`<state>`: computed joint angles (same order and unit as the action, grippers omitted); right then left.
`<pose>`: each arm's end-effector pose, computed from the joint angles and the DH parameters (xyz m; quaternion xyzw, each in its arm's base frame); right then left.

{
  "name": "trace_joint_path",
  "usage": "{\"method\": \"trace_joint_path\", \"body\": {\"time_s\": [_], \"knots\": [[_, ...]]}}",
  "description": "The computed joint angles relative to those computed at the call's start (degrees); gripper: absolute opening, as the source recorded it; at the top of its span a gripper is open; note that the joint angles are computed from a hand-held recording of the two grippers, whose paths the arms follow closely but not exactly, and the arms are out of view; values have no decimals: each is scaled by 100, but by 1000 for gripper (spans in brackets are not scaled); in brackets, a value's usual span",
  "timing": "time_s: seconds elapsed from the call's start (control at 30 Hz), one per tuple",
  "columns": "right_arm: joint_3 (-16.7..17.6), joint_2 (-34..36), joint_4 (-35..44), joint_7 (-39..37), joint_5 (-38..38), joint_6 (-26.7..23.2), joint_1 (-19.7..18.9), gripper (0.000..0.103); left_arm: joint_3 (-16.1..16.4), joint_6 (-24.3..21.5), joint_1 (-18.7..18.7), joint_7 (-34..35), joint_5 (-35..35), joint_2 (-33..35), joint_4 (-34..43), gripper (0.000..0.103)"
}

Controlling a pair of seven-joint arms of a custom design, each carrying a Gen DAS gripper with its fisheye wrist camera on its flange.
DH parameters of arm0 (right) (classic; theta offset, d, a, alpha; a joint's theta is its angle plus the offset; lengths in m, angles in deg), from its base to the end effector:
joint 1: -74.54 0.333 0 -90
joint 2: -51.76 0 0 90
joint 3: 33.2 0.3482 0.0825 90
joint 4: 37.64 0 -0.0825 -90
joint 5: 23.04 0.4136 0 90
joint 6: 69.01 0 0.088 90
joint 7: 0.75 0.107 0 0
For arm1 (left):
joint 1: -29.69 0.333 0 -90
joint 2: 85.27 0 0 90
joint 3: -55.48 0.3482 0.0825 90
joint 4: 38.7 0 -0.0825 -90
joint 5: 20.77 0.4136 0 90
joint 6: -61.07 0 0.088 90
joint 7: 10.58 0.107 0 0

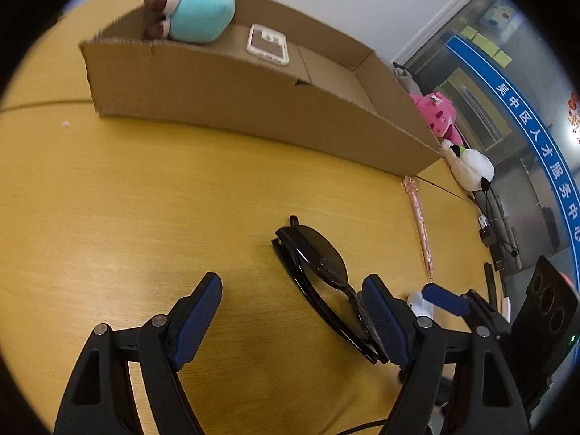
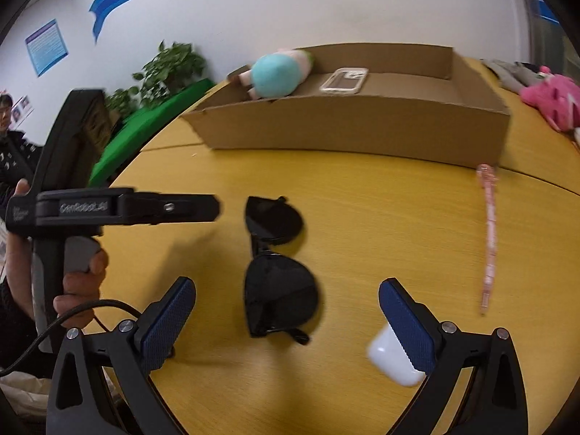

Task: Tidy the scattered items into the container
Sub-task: 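Move the right gripper back to the black sunglasses on the table, then close the right gripper on the sunglasses lens frame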

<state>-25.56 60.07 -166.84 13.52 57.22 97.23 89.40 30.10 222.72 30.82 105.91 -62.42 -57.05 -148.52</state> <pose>0.5439 0.1605 0.3307 -0.7762 0.5162 -0.0773 0.3536 0.6526 -0.2289 0.2994 0.6197 -0.7126 0.3242 0.0559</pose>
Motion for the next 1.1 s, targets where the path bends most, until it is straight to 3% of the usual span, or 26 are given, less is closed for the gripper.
{"method": "trace_joint_path", "body": {"time_s": [0.23,0.3,0.5,0.53,0.57,0.73,0.8,0.97,1.03,1.1], "knots": [[157,366,113,389,-946,398,98,102,-79,-365,65,12,-110,370,383,79],[167,476,140,800,-1527,452,122,99,-65,-429,42,2,-100,419,466,79],[121,621,12,1782,-2928,969,267,68,-80,-597,55,42,-195,509,613,78],[116,612,-16,1912,-3082,1025,270,56,-86,-627,59,59,-216,525,638,78],[151,592,-31,2005,-3171,1008,224,55,-114,-669,83,101,-263,549,667,78],[910,550,-41,1709,-2741,947,-551,55,-241,-984,212,338,-628,699,854,78],[1218,517,27,1284,-2128,690,-916,55,-272,-1150,252,419,-817,763,937,78],[1177,406,102,394,-1004,447,-944,55,-226,-1454,243,533,-1191,872,1101,75],[1093,349,100,135,-740,398,-875,55,-100,-1628,150,372,-1140,925,1207,52],[932,352,80,261,-896,470,-673,55,23,-1651,55,206,-1056,944,1252,38]]}}
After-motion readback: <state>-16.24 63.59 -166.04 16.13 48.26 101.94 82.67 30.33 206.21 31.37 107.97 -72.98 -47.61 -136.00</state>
